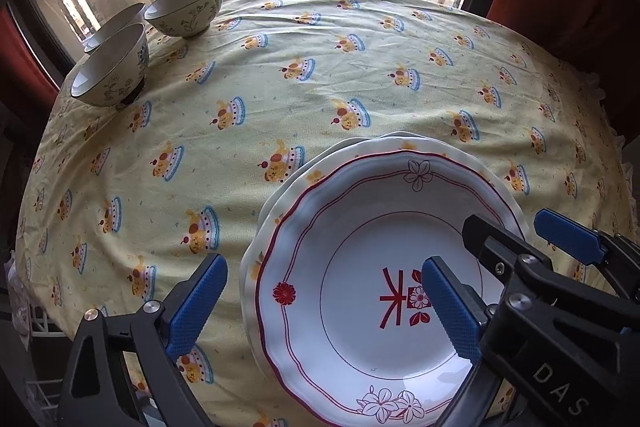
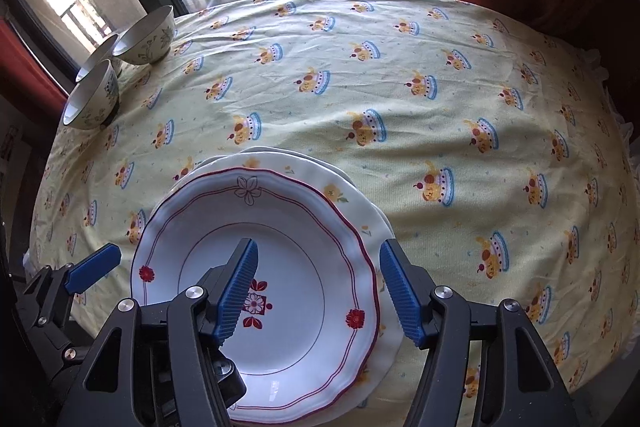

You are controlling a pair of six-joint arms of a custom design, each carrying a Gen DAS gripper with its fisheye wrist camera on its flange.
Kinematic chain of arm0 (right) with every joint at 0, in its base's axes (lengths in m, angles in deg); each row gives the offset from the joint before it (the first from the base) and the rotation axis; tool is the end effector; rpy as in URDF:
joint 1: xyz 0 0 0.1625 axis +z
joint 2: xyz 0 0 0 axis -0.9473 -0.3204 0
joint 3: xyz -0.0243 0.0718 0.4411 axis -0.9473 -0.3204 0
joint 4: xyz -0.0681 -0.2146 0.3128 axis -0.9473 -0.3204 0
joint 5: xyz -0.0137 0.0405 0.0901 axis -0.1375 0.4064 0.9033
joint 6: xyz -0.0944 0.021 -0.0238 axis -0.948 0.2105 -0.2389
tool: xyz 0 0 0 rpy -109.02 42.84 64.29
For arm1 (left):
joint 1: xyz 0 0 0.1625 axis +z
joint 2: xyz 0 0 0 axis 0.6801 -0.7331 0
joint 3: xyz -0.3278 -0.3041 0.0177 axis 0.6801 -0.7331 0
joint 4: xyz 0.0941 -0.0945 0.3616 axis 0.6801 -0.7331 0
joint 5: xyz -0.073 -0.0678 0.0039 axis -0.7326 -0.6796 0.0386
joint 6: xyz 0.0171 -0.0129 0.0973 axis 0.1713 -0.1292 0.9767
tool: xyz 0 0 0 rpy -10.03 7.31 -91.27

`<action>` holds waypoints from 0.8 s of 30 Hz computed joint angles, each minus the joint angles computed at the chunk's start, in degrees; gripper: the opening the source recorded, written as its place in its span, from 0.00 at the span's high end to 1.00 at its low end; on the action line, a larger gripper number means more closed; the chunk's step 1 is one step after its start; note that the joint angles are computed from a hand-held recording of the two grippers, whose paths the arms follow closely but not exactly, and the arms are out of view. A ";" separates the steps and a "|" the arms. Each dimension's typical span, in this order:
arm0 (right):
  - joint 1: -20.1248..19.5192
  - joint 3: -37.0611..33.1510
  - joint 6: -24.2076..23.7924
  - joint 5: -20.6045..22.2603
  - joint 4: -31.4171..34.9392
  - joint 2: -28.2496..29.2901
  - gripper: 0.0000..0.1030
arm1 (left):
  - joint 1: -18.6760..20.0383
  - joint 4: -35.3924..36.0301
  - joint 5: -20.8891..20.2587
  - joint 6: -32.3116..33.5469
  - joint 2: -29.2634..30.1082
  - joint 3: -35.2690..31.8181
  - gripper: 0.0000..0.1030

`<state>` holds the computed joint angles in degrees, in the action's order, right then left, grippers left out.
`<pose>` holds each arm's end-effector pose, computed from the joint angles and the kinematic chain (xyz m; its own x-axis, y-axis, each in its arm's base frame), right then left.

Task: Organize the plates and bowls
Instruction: 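Lower the red-rimmed plate onto the stack and open the left tool, then move the left tool to the nearest green-rimmed cream bowl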

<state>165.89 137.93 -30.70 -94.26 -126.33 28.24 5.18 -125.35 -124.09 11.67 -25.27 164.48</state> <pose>0.1234 -0.6420 0.2255 -0.7877 0.0704 0.6120 -0.1808 0.9232 -0.3390 -0.3310 -0.6703 0.0081 -0.7212 0.1189 -0.6824 0.3255 0.9278 -0.1823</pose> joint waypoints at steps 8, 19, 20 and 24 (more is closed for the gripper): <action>2.92 -2.35 3.19 -2.46 0.06 3.19 0.33 | 2.12 -2.33 -1.23 6.08 -3.05 1.23 0.04; 9.12 -10.61 12.58 -6.42 1.07 12.37 0.33 | 7.48 -4.10 -2.92 19.42 -8.19 -0.05 0.08; 9.65 -11.77 13.36 -6.70 1.04 13.45 0.33 | 8.01 -4.23 -2.66 20.65 -8.47 -0.45 0.10; 11.66 -17.90 15.91 -8.65 2.11 18.42 0.33 | 10.03 -7.29 -1.45 26.40 -9.36 -1.51 0.15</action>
<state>177.55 120.03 -14.79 -102.91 -124.22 46.67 15.21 -132.65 -125.54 38.07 -34.63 162.97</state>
